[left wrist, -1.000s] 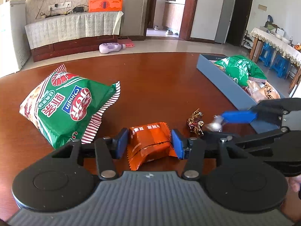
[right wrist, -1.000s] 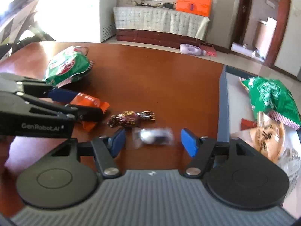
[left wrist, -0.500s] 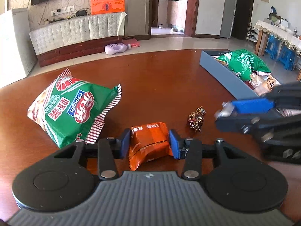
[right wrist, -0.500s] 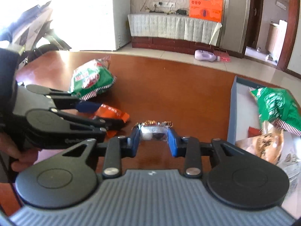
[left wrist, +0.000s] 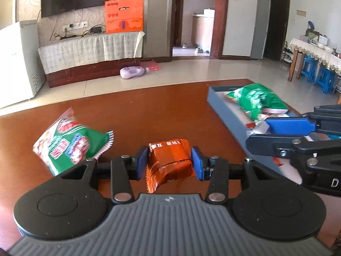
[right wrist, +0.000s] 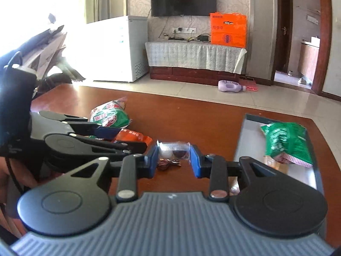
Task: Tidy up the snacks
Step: 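Carry orange packet in left tool and clear packet in right tool to box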
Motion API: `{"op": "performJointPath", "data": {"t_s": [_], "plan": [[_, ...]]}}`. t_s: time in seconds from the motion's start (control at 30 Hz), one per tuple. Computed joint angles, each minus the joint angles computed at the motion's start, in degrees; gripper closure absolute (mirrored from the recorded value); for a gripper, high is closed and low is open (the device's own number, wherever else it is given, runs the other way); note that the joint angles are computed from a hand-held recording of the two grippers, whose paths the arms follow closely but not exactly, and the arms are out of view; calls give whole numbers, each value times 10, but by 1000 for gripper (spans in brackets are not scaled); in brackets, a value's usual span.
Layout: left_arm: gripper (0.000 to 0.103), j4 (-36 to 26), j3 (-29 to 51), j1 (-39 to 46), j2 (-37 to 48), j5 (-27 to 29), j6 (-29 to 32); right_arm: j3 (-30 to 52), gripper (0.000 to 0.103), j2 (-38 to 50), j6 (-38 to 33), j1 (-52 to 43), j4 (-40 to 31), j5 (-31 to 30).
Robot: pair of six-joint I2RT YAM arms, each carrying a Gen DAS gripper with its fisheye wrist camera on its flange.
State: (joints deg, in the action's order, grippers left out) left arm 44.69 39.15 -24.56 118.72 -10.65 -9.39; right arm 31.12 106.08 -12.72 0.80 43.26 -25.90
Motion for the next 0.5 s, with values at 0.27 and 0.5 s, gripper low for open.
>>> {"op": "performJointPath", "data": {"t_s": [0.27, 0.5], "plan": [[54, -51, 62, -83, 12, -50, -31, -15, 67, -37, -17, -75, -22, -44], [54, -85, 142, -118, 51, -59, -57, -8, 67, -35, -45, -156, -41, -84]]}}
